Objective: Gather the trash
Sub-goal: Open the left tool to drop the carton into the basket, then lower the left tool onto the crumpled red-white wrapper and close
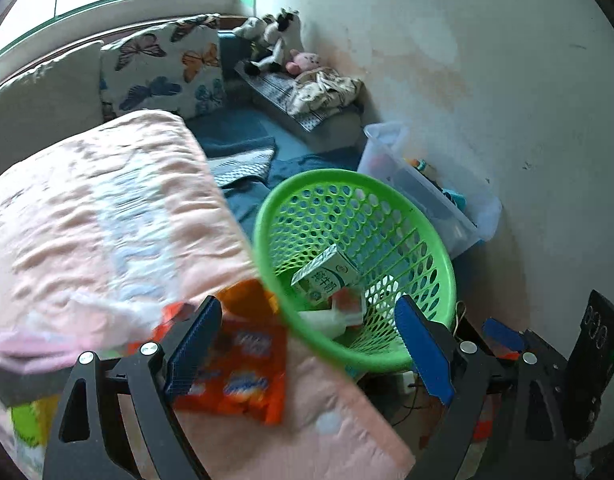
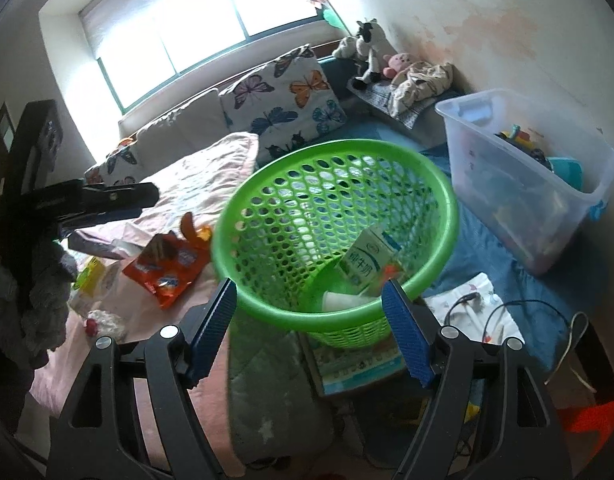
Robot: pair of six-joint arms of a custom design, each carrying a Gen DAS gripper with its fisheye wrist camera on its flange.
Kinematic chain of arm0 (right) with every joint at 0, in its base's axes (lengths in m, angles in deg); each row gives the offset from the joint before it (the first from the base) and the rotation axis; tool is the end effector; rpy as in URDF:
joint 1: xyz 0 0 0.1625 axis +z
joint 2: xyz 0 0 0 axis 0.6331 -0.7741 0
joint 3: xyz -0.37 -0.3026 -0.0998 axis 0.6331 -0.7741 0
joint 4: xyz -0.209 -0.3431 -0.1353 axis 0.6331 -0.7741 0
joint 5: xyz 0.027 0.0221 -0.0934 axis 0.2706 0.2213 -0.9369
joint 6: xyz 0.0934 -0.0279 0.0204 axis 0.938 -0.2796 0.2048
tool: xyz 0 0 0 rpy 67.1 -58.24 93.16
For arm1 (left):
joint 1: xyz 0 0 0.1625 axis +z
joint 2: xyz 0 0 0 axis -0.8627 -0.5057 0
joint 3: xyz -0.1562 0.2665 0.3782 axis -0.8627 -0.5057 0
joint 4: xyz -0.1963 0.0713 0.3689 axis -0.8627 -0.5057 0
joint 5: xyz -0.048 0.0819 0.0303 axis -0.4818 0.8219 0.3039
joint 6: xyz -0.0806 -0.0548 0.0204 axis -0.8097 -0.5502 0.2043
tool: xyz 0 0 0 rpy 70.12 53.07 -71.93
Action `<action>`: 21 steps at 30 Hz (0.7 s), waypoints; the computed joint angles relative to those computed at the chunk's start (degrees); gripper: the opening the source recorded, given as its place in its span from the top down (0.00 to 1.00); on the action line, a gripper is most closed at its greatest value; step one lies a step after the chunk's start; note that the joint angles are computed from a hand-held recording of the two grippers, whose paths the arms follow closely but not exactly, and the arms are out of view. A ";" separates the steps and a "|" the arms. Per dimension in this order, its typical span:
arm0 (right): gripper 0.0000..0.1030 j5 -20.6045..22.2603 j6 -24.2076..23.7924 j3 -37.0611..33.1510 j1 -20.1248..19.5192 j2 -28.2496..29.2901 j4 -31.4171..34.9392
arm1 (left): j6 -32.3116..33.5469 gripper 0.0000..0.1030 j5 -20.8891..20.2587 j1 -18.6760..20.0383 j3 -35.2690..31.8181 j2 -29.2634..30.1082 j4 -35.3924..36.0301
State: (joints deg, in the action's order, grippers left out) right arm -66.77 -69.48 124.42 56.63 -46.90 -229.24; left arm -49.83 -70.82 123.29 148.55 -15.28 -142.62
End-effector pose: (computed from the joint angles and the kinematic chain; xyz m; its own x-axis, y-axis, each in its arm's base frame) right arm 0.1612 -0.4742 0.0367 -0.8518 -0.2889 0.4370 -0.5015 0.6910 -0.5207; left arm -0.0485 -0.5161 0.2086 -0.8434 0.2132 -0.4932 0.4475 0.7867 -0.4253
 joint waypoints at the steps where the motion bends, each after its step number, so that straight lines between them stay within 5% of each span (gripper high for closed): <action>1: 0.27 -0.01 0.00 0.03 0.37 0.22 -0.11 | -0.15 0.17 0.59 -0.11 0.78 -0.74 -0.42; 10: 0.26 0.56 -0.30 -1.26 3.75 2.29 2.00 | -1.14 0.17 4.84 0.00 7.77 -9.37 -3.88; 21: 0.26 0.71 -1.31 -5.09 7.56 4.84 7.07 | -2.44 0.17 5.08 2.67 13.74 -18.85 -4.26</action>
